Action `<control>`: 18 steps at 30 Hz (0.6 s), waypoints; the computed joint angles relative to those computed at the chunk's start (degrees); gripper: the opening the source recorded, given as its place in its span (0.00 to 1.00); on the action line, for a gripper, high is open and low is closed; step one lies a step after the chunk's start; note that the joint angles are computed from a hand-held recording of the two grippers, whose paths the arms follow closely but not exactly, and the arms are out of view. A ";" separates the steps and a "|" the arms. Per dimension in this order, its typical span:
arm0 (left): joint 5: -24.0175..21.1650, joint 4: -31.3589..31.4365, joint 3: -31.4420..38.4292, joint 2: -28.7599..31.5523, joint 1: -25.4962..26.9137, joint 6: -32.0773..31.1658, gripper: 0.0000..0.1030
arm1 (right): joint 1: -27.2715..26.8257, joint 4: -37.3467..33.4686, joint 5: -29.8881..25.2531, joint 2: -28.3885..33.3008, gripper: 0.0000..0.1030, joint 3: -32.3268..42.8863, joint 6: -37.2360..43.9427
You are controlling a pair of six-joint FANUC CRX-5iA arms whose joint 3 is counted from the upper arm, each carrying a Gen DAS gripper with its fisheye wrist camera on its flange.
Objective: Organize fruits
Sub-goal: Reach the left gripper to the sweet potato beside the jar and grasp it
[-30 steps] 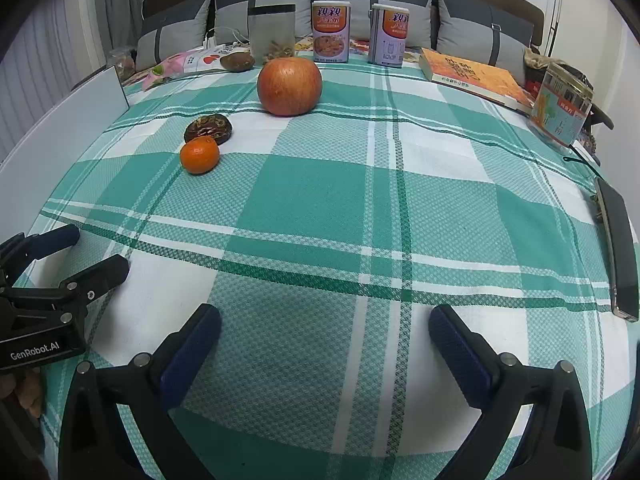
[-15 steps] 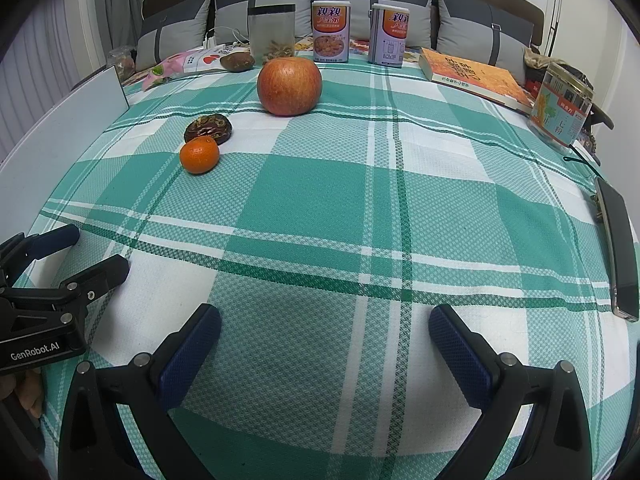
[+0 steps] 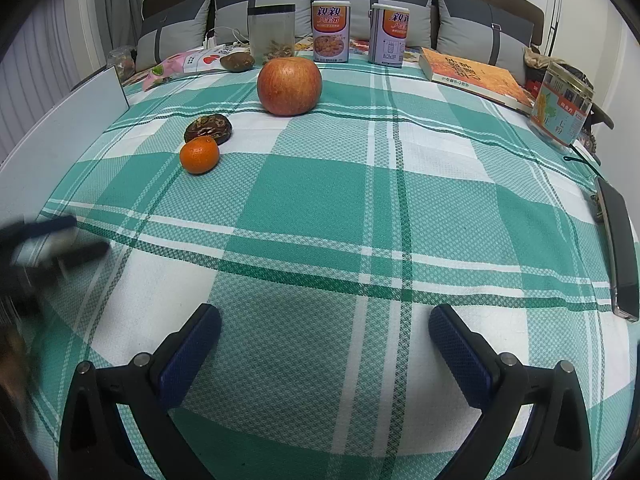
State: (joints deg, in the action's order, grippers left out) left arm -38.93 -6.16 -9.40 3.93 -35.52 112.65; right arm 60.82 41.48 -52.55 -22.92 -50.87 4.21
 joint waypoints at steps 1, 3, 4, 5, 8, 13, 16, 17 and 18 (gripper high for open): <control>0.23 2.44 1.26 0.74 1.89 -1.99 0.91 | 0.00 -0.02 0.00 -0.03 1.00 -0.01 0.02; -0.39 7.51 5.92 4.31 5.70 -4.79 0.91 | 0.00 -0.02 0.00 -0.03 1.00 -0.01 0.02; -1.40 8.77 8.65 6.40 6.89 -4.64 0.91 | -0.02 -0.02 0.02 -0.02 1.00 0.00 0.03; -3.44 10.92 13.20 10.03 8.53 -4.55 0.91 | -0.04 -0.04 0.03 -0.04 1.00 0.00 0.07; -9.74 11.75 26.69 20.09 10.82 -2.26 0.90 | -0.06 -0.05 0.05 -0.06 1.00 0.00 0.11; -19.01 3.81 49.86 35.08 10.43 3.42 0.89 | -0.04 -0.07 0.04 -0.02 1.00 0.04 0.12; -22.60 2.82 59.46 41.61 10.26 3.82 0.89 | -0.02 -0.05 0.02 0.02 1.00 0.05 0.01; -23.24 2.79 61.77 43.27 10.33 4.64 0.89 | -0.04 -0.06 0.03 0.01 1.00 0.05 0.03; -23.75 2.75 63.75 44.76 10.39 5.66 0.89 | -0.05 -0.05 0.05 0.03 1.00 0.06 0.03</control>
State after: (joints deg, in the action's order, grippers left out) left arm -62.69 -3.41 54.35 48.68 -25.12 118.31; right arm 60.77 41.42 -52.50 -22.89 -50.81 4.24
